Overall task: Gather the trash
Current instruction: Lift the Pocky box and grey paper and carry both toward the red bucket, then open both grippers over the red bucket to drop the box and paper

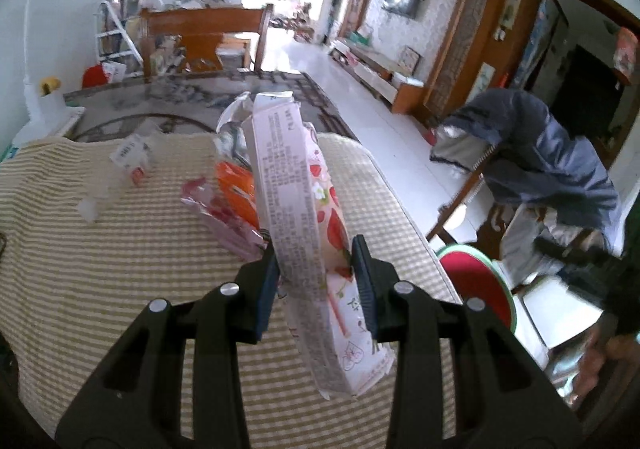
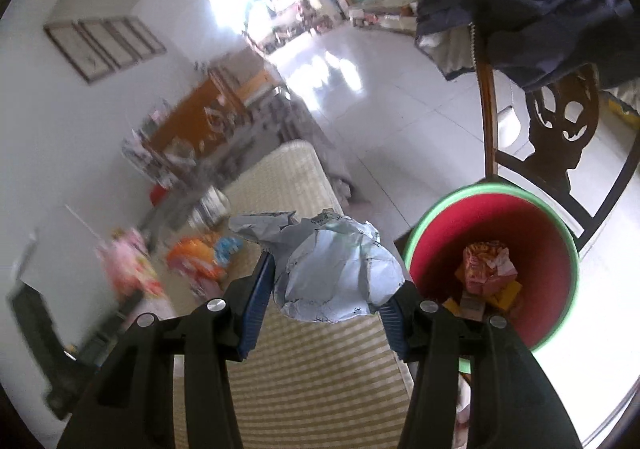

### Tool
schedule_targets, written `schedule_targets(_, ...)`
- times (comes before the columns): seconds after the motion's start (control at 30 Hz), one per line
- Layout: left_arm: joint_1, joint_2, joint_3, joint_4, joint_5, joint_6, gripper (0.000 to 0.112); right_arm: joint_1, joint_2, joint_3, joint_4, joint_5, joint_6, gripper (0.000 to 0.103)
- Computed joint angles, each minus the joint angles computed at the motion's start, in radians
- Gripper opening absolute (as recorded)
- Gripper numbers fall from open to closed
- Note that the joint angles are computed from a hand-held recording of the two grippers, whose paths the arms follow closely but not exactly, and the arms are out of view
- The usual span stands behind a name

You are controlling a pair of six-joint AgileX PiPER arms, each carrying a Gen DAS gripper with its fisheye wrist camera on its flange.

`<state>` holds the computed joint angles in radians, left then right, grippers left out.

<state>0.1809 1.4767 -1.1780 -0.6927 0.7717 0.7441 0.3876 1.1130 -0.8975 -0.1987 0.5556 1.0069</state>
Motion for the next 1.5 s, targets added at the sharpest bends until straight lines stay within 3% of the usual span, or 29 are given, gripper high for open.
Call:
schedule_targets(0.2, -0.1, 0.04, -0.014, 0.016, 0.073, -0.012, 0.034, -0.073, -0.127, 0.086, -0.053, 0.07, 0.026, 0.049)
schedule_targets(0.27, -0.152, 0.052, -0.017, -0.032, 0.104, -0.006, 0.035, -0.139, -0.152, 0.143, 0.012, 0.053, -0.016, 0.049)
schedule_targets(0.33, -0.229, 0.045, 0.002, -0.05, 0.083, -0.003, 0.035, -0.223, -0.17, 0.205, 0.128, 0.028, -0.111, 0.049)
schedule_targets(0.53, -0.451, 0.069, 0.001, -0.023, 0.009, -0.055, 0.035, -0.377, -0.213, 0.29, 0.281, 0.021, -0.29, 0.049)
schedule_targets(0.77, -0.538, 0.156, -0.077, 0.0, 0.047, -0.126, 0.035, -0.513, -0.219, 0.338, 0.413, 0.005, -0.449, 0.049)
schedule_targets(0.9, -0.554, 0.155, -0.07, 0.003, 0.045, -0.124, 0.036, -0.518, -0.202, 0.353, 0.44, -0.018, -0.479, 0.049)
schedule_targets(0.97, -0.558, 0.152, -0.067, 0.006, 0.04, -0.126, 0.061, -0.517, -0.195, 0.359, 0.461, -0.04, -0.502, 0.056)
schedule_targets(1.0, -0.554, 0.145, -0.058, -0.002, 0.031, -0.122, 0.067, -0.507, -0.191, 0.357, 0.444, -0.045, -0.484, 0.065)
schedule_targets(1.03, -0.55, 0.139, -0.051, -0.009, 0.024, -0.118, 0.068, -0.493, -0.192, 0.356, 0.412, -0.05, -0.446, 0.069)
schedule_targets(1.33, -0.459, 0.12, -0.086, 0.021, 0.105, -0.122, 0.073, -0.365, -0.206, 0.287, 0.219, 0.005, -0.208, 0.069)
schedule_targets(1.5, -0.313, 0.097, -0.121, 0.115, 0.107, -0.088, 0.081, -0.084, -0.153, 0.137, -0.036, 0.047, 0.074, 0.069)
